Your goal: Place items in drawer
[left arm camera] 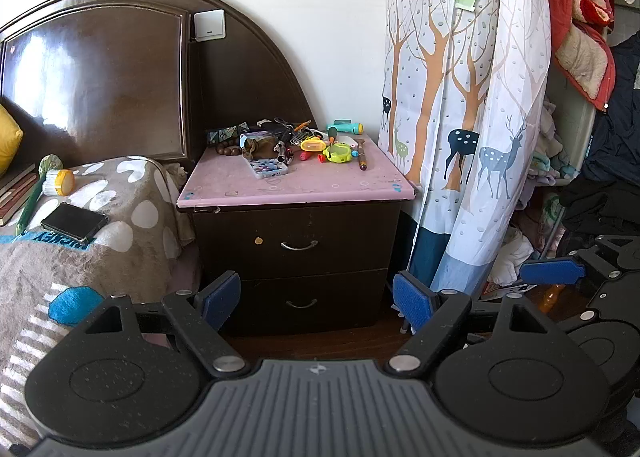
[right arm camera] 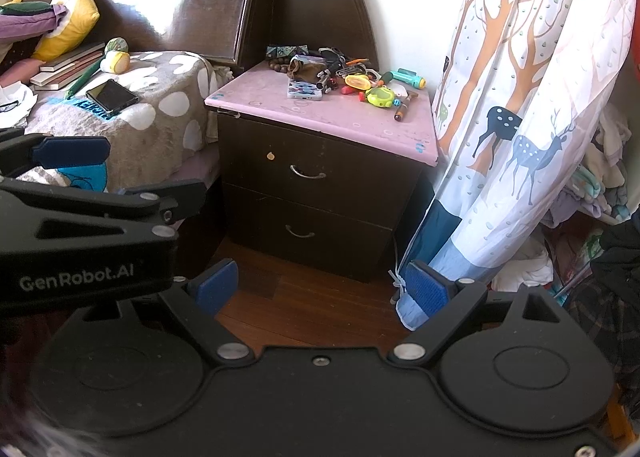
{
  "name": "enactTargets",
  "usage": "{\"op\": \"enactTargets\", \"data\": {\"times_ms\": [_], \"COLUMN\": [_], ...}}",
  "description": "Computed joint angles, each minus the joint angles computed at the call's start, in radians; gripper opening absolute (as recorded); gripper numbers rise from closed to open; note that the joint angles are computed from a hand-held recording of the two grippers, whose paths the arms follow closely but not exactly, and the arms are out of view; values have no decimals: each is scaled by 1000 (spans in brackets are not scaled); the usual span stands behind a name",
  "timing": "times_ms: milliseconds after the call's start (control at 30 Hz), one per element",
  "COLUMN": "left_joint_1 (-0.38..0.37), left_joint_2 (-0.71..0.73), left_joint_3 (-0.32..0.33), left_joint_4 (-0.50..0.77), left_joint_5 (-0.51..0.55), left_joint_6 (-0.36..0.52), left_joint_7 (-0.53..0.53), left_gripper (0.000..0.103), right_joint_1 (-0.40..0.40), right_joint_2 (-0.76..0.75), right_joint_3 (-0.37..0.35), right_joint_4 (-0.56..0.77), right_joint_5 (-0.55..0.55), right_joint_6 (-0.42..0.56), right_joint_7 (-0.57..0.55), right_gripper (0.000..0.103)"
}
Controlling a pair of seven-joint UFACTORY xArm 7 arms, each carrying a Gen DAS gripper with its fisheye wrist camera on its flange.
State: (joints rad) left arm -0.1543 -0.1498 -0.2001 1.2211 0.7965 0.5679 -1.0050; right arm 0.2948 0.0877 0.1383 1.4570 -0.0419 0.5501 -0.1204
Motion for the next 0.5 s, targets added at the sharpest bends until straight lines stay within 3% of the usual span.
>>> {"op": "enactTargets", "data": {"times_ms": [500], "left_joint_1": [0], "left_joint_2": [0], "left_joint_3": [1], "left_joint_4": [-3], "left_joint_5": [-1], "left_joint_6": [-3], "left_joint_7": [-1], "left_gripper": [83], "right_joint_1": [-5], "right_joint_2": [7], "right_joint_3": [-1], "right_joint_4": [11], "right_joint_5": [17], "right_joint_6": [7], "right_joint_7": [-21], "right_gripper": [92]}}
